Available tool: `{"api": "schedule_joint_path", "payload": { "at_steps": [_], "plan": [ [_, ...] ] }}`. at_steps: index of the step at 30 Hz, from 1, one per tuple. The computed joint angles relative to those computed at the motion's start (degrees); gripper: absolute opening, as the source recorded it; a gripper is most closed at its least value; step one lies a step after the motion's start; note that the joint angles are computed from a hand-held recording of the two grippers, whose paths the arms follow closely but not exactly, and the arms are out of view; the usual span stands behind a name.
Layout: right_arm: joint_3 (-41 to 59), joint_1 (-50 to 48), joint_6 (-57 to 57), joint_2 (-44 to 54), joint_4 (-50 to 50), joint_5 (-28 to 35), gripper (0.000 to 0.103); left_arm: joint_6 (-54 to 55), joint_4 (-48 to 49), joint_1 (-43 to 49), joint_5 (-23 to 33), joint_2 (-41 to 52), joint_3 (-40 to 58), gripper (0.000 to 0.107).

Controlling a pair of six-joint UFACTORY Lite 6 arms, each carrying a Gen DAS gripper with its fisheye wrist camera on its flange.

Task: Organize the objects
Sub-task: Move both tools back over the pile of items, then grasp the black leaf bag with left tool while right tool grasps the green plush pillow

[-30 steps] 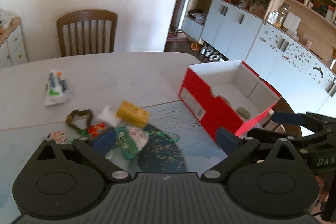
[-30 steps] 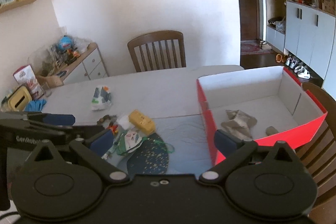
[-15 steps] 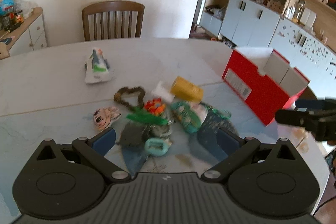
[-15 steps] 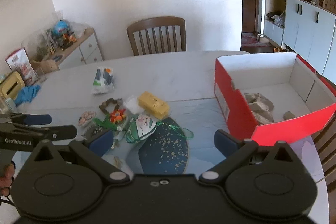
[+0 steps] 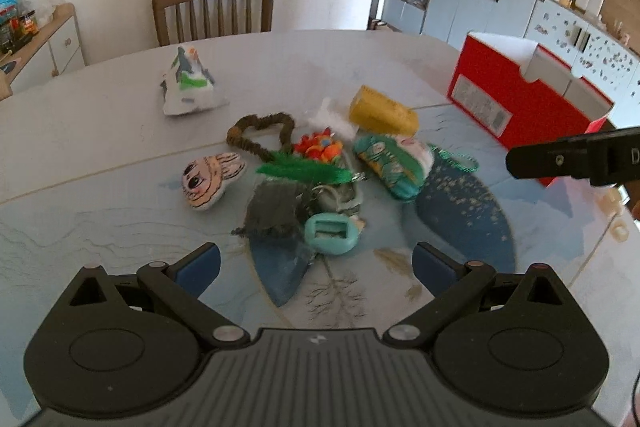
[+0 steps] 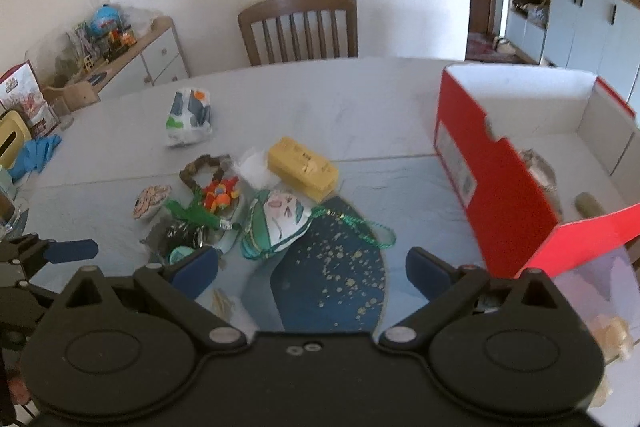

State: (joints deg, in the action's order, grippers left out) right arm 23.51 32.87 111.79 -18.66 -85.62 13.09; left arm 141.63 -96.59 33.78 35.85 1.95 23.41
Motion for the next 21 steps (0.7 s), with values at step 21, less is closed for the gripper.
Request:
{"api": "schedule_joint_path", "payload": {
  "at_steps": [21],
  "plan": [
    [14.17, -4.37, 31.05, 22.62, -35.9, -2.11, 0.089, 0.58, -9.61, -5.2, -2.04, 17.21, 15.69, 0.096]
  ]
}}
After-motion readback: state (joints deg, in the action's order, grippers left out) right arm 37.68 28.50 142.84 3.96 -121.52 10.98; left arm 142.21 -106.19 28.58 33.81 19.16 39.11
